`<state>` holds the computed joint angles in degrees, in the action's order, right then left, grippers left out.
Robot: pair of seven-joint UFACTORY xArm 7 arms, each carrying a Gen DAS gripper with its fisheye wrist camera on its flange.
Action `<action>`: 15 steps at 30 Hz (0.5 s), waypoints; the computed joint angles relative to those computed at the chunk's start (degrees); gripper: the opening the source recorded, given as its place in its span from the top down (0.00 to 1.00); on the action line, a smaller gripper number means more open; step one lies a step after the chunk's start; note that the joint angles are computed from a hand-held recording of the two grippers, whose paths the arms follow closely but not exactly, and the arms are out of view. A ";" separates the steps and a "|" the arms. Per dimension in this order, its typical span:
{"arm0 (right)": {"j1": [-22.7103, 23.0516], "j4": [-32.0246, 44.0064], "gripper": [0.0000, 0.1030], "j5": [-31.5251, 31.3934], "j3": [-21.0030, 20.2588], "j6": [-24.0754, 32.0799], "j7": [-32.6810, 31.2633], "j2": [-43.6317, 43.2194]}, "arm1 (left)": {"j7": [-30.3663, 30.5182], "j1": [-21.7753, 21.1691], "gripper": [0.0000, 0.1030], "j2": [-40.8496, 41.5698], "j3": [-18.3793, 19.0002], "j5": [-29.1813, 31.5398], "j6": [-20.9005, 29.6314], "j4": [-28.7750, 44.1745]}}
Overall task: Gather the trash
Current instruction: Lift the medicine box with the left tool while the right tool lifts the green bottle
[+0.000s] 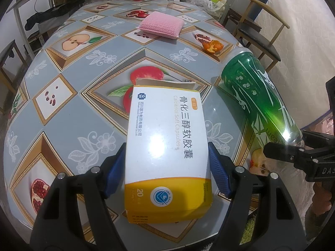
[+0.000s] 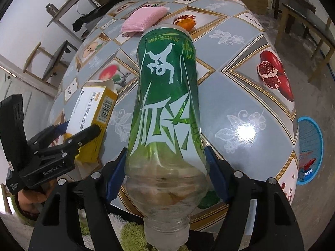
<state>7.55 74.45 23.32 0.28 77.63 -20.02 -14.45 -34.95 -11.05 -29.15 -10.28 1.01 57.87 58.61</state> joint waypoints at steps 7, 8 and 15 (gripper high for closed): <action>0.10 -1.16 0.33 1.00 -0.06 -1.50 0.55 -0.28 | -0.21 0.12 0.34 -0.01 -0.11 0.33 0.11 0.17; 0.07 -1.29 0.33 1.39 -0.21 -1.56 0.62 -0.34 | -0.15 0.17 0.34 0.03 -0.03 0.41 0.11 0.24; -0.19 -2.03 0.33 2.47 -0.68 -2.28 0.67 -1.09 | -0.89 0.30 0.34 -0.28 -0.40 0.86 0.14 0.06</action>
<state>7.37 72.43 25.79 -0.40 75.35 -19.35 -15.54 -35.84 -10.75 -29.43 -10.68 1.87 58.01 58.67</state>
